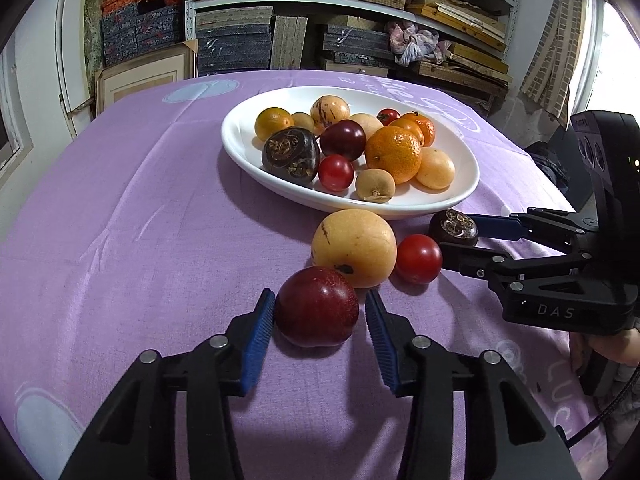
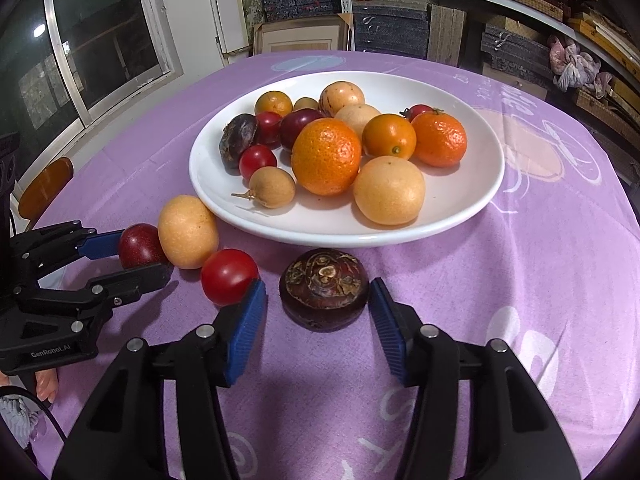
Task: Organize fruits
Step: 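Grasp the dark brown fruit with the right tool while the left tool grasps a red plum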
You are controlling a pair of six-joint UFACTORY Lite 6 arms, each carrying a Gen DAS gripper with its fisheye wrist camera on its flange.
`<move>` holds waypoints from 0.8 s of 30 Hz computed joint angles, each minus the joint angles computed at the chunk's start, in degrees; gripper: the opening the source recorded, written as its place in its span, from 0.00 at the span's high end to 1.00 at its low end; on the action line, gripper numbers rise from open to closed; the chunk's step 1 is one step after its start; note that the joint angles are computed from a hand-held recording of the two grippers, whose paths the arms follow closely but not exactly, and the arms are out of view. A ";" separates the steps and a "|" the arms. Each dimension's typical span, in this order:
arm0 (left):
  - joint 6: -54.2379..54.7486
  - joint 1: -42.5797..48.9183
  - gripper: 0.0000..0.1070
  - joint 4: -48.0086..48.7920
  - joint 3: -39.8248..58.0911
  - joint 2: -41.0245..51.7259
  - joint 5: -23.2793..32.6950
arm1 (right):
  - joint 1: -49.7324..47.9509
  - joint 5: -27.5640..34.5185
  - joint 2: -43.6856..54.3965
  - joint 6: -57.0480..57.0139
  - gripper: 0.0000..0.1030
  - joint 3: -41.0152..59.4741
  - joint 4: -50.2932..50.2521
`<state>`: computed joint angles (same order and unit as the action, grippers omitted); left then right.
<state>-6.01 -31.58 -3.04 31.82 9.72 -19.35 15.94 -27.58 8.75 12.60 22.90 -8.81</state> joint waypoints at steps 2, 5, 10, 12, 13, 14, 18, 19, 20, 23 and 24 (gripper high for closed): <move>2.15 -0.48 0.62 -2.59 -0.39 -0.37 -0.44 | 0.09 -0.03 0.02 -0.13 0.49 -0.02 0.24; 6.10 -1.60 0.62 -6.83 -0.44 -0.52 -0.54 | -0.07 -0.02 -0.09 -0.21 0.57 -0.07 0.51; 8.71 -2.36 0.62 -9.59 -0.27 -0.45 -0.43 | 0.09 -0.33 -0.51 -0.42 0.57 -0.79 0.17; 6.95 -2.07 0.62 -7.61 0.46 0.40 0.35 | 0.93 -0.13 -0.55 -1.99 0.57 -0.83 2.11; 4.80 -1.62 0.62 -5.01 1.49 1.47 1.45 | 1.31 0.02 -0.55 -2.79 0.57 -0.79 3.13; 4.19 -1.47 0.62 -4.33 1.68 1.70 1.53 | 1.89 0.16 -0.49 -3.99 0.57 -0.72 4.68; 4.83 -1.65 0.62 -5.08 1.58 1.49 1.66 | 2.60 0.27 -0.47 -5.31 0.57 -0.69 6.32; 5.10 -1.77 0.62 -5.44 1.58 1.46 1.67 | 2.62 0.22 -0.52 -5.22 0.57 -0.77 6.28; 5.44 -1.78 0.62 -5.73 1.59 1.50 1.63 | 2.73 0.24 -0.62 -5.37 0.57 -0.85 6.51; 7.64 -2.16 0.62 -7.95 1.31 1.21 1.26 | 2.64 -0.08 -1.14 -4.62 0.57 -1.42 5.45; 9.07 -2.49 0.62 -9.47 1.02 0.85 0.92 | 2.82 -0.36 -1.55 -4.76 0.57 -1.87 5.69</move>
